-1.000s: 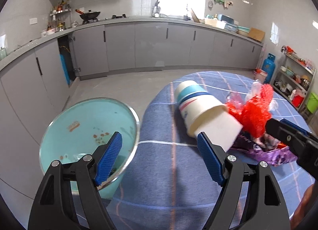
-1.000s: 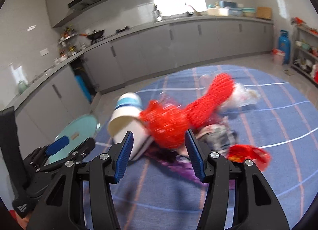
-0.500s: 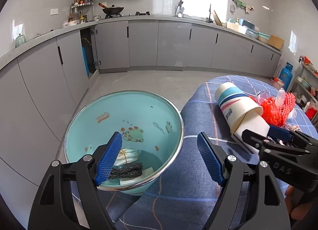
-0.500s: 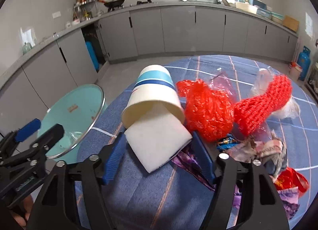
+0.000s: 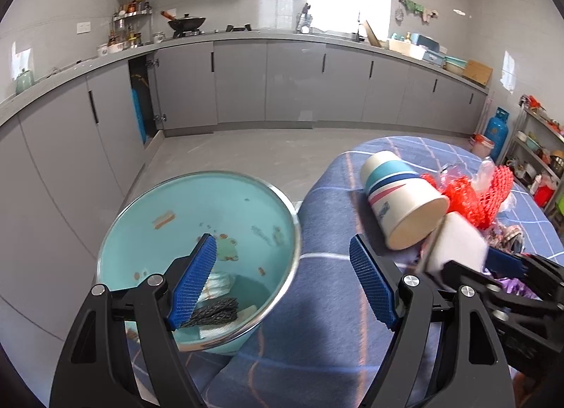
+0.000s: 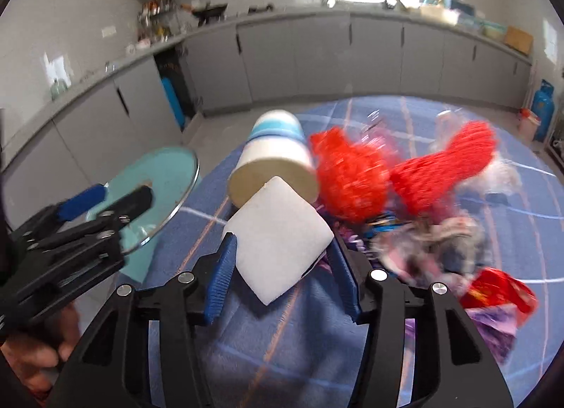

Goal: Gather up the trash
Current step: 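Grasp the white sponge with the right gripper while the left gripper approaches the paper cup, then grasp the white striped paper cup with the left gripper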

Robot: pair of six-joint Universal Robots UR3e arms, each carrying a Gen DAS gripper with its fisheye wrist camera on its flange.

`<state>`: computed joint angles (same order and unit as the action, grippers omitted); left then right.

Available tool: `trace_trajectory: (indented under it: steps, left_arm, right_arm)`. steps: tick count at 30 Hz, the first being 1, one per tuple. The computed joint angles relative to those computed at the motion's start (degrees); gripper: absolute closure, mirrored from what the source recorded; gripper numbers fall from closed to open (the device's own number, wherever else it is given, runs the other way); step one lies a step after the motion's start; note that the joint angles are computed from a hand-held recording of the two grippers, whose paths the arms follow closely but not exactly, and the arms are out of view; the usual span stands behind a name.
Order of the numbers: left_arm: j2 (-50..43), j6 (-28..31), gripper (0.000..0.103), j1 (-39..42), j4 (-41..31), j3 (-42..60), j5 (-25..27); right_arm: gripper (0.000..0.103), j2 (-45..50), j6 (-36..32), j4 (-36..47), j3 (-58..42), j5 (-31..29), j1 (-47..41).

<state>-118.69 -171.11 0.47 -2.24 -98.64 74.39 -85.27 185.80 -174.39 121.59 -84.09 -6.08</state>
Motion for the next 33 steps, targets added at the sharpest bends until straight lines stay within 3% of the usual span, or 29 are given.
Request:
trace_trajectory:
  steps: [5, 13, 16, 21, 25, 27, 33]
  left_arm:
    - [-2.1, -0.7, 0.026, -2.6, -1.1, 4.2, -1.6]
    - [-6.6, 1.0, 0.026, -7.8, -4.0, 11.0, 0.3]
    - [-6.9, -1.6, 0.026, -7.2, -6.7, 12.9, -3.4]
    - [-12.0, -3.7, 0.025, -10.6, -13.2, 25.5, 2.4]
    - [-19.5, -7.6, 0.026, -12.4, -23.8, 41.3, 2.8]
    - [-24.1, -7.3, 0.026, -14.6, -28.3, 49.6, 6.4]
    - [-29.1, -8.8, 0.034, -15.9, -35.3, 57.0, 7.8]
  right_arm:
    - [0.050, -2.3, 3.6, -7.8, 2.8, -7.8, -1.3]
    - [0.049, -2.9, 9.1, -6.2, 3.1, -7.1, -8.6]
    - [0.048, -3.7, 9.5, -7.7, 4.4, -8.2, -8.2]
    - [0.048, -5.0, 10.4, -9.9, 5.4, -9.6, -8.1]
    - [0.048, -4.0, 10.9, -10.1, 4.7, -9.9, -8.2]
    - [0.048, -3.2, 11.1, -10.1, 4.7, -9.8, -8.2]
    - [0.048, -2.3, 11.5, -10.8, 4.7, -9.6, -7.9]
